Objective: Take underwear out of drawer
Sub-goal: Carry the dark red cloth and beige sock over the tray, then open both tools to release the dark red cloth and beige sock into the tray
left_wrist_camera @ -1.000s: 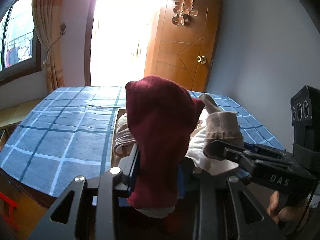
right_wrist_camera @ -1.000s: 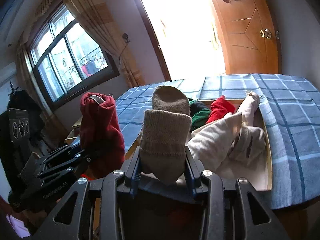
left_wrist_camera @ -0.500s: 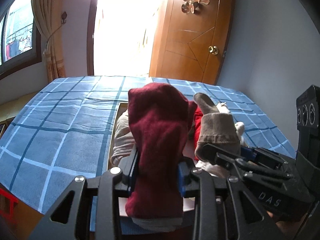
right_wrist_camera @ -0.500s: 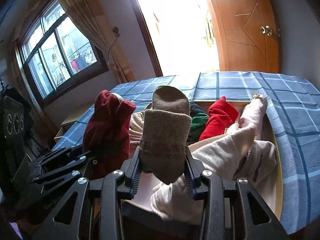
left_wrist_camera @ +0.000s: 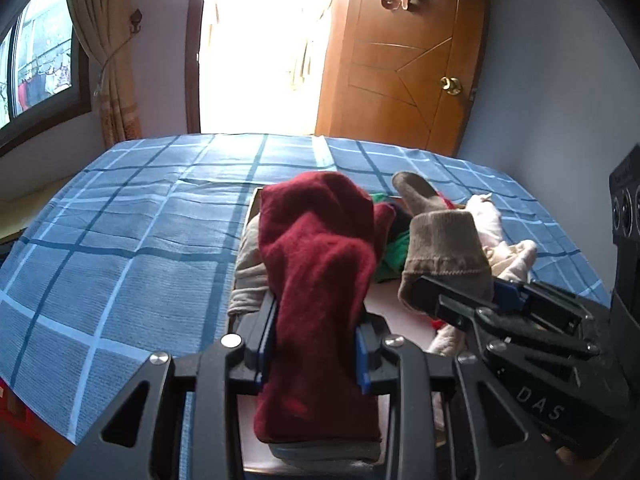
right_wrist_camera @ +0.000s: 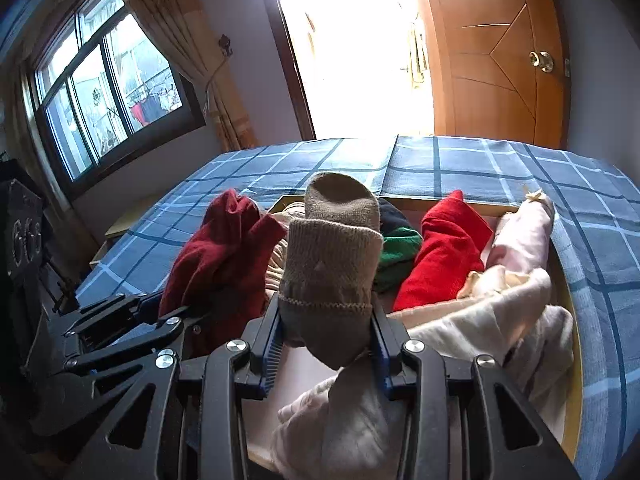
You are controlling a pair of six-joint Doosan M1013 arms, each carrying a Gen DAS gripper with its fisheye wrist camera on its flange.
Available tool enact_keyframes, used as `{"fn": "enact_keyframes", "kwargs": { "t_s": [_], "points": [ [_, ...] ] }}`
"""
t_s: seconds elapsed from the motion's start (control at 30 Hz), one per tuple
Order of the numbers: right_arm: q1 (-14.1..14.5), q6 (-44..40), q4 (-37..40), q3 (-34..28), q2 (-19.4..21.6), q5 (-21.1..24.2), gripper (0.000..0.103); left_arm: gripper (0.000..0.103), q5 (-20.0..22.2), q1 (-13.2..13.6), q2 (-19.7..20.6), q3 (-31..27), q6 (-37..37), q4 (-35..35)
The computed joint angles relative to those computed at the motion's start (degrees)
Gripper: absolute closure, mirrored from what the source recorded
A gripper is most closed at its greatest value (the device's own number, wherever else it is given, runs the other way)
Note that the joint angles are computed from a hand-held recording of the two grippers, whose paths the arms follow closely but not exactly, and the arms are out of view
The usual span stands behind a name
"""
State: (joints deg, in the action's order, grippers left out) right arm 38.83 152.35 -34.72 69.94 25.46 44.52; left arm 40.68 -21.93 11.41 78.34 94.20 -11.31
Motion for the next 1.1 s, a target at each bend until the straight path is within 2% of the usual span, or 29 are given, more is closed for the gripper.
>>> {"fn": "enact_keyframes", "kwargs": {
  "t_s": [0.53, 0.63, 0.73, 0.83, 0.9, 0.97, 1.0, 1.1],
  "points": [
    [-1.16, -7.19, 3.44, -6.49, 4.71, 8.23, 0.062, 0.072, -2.57, -0.49, 0.84, 0.98, -3.56, 4.52],
    [-1.13, -7.42, 3.07, -7.07, 5.10, 9.29, 0.062, 0.069, -3.43, -0.73, 0.58, 1.50, -5.14, 6.13],
    [-1.10, -7.84, 3.06, -7.38, 5.27, 10.04, 0.062, 0.062, -2.57, -0.65, 0.46, 1.42, -6.66, 6.53],
    [-1.02, -8.36, 3.07, -7.20, 5.05, 9.90, 0.061, 0.048, -1.56, -0.62, -0.02, 1.32, -9.23, 8.37],
    [-0.99, -6.46, 2.29, -5.23, 3.83, 6.98, 0.060, 0.021, -1.70, -0.63, -0.59, 1.64, -12.15, 10.84],
    [-0.84, -2.20, 0.67, -3.06, 2.45, 4.15, 0.057, 0.005, -3.30, -0.39, -1.49, 2.58, -14.94, 12.27],
    [-0.83, 0.66, -0.16, -1.55, 1.44, 1.96, 0.056, 0.000, -4.85, -0.13, -2.18, 3.40, -15.73, 12.03],
    [-0.63, 6.77, -2.96, 1.43, -0.53, -2.47, 0.041, 0.000, -5.99, 0.06, -3.11, 4.23, -15.92, 11.62]
  ]
}}
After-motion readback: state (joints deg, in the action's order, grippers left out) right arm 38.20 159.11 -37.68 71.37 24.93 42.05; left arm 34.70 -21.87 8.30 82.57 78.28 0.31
